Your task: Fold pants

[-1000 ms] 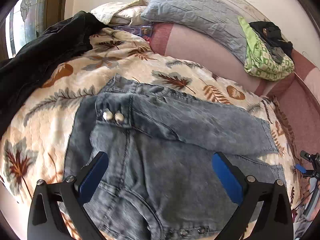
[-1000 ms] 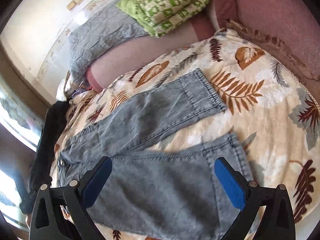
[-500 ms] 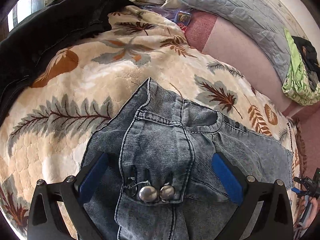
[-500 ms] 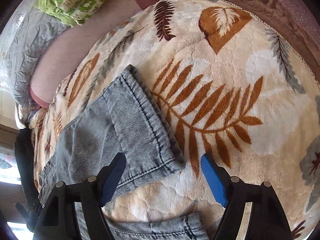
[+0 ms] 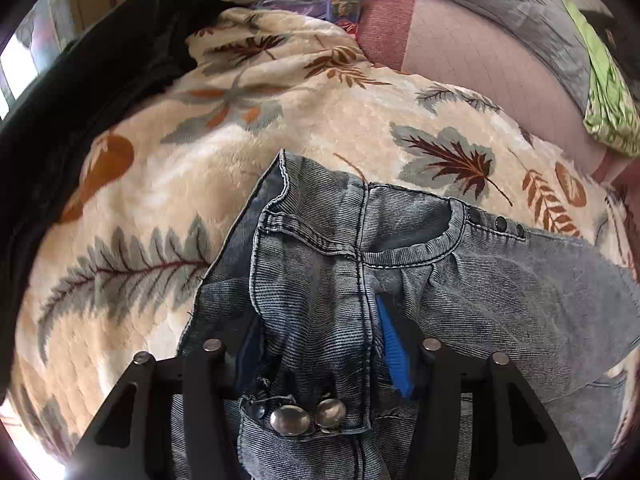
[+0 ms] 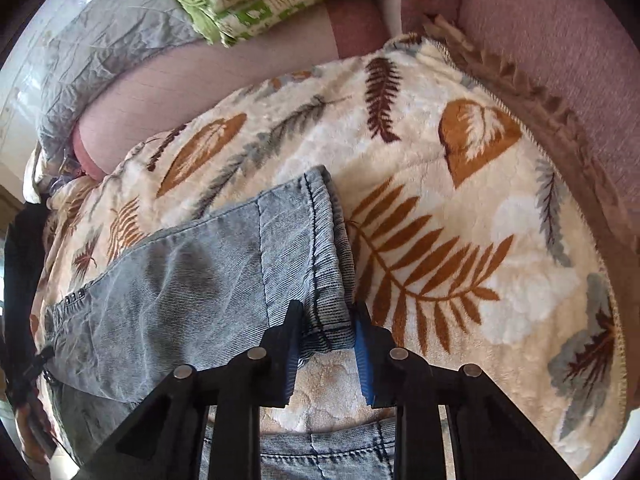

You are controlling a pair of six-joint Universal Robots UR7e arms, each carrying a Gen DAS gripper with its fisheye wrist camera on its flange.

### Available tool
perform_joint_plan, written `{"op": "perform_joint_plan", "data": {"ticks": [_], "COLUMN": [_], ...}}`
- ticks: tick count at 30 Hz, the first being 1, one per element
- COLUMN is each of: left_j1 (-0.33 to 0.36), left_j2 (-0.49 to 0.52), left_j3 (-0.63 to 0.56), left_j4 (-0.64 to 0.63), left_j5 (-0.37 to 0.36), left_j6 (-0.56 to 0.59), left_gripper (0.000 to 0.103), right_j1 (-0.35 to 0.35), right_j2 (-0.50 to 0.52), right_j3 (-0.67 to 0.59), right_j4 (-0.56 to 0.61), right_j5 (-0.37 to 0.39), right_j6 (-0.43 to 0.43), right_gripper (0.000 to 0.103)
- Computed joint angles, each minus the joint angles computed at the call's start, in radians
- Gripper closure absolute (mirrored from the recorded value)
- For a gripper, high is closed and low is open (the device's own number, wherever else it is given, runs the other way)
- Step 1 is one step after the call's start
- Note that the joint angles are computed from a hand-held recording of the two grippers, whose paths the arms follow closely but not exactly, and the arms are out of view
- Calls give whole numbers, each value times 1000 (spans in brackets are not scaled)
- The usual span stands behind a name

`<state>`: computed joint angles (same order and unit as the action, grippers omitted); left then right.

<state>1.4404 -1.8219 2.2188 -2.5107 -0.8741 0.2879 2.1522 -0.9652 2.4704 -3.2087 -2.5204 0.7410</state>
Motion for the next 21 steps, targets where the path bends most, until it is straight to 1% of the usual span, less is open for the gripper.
{"op": "perform_joint_plan", "data": {"ticks": [1,2,3,4,5,6,7,8,9,10,11,12,13,14,15,16,17,19,20,21], "left_j1": [-16,-25,-31,-34,-34,-39,-47,-53,-60,-66,-68,-68,-65,-62,-61,-52,-43,-18,-5,2], "left_j2": [-6,-8,0,22,48,61,58,46,31,18,3,-15,-30,-37,-37,-28,-15,18,39,59], "left_j3": [18,33,49,58,66,80,88,85,85,84,79,67,53,41,33,18,-2,-50,-71,-87], "left_j4": [-34,-59,-82,-84,-92,-139,-165,-149,-139,-147,-150,-133,-119,-121,-140,-159,-150,-113,-111,-104], "left_j5": [21,43,77,117,163,190,199,194,191,188,173,143,111,89,82,66,48,10,-3,-9], "left_j6": [23,35,52,77,101,130,145,142,142,152,161,156,144,134,125,122,106,66,56,44], "left_gripper": [53,53,53,51,50,44,43,43,39,35,35,33,30,27,24,24,24,24,24,24], "right_j1": [22,34,21,-13,-43,-80,-76,-55,-48,-49,-37,-19,-7,-4,-15,-36,-61,-119,-142,-161], "right_j2": [2,2,7,24,20,57,85,85,50,12,-14,-39,-62,-82,-82,-82,-85,-66,-56,-29], "right_j3": [-1,6,21,31,58,68,79,81,85,94,104,104,103,106,105,106,99,65,41,11], "right_j4": [29,46,41,54,93,90,45,42,81,78,46,56,49,1,-89,-178,-225,-270,-256,-252], "right_j5": [-43,-65,-54,-28,-10,-8,-27,-52,-34,7,16,-8,-30,-30,-10,19,60,133,142,151], "right_j6": [13,27,38,48,65,59,30,33,63,55,36,44,40,12,-42,-94,-128,-179,-199,-224], "right_gripper": [77,77,77,77,75,72,68,66,52,30,28,28,28,28,28,28,28,28,28,31]}}
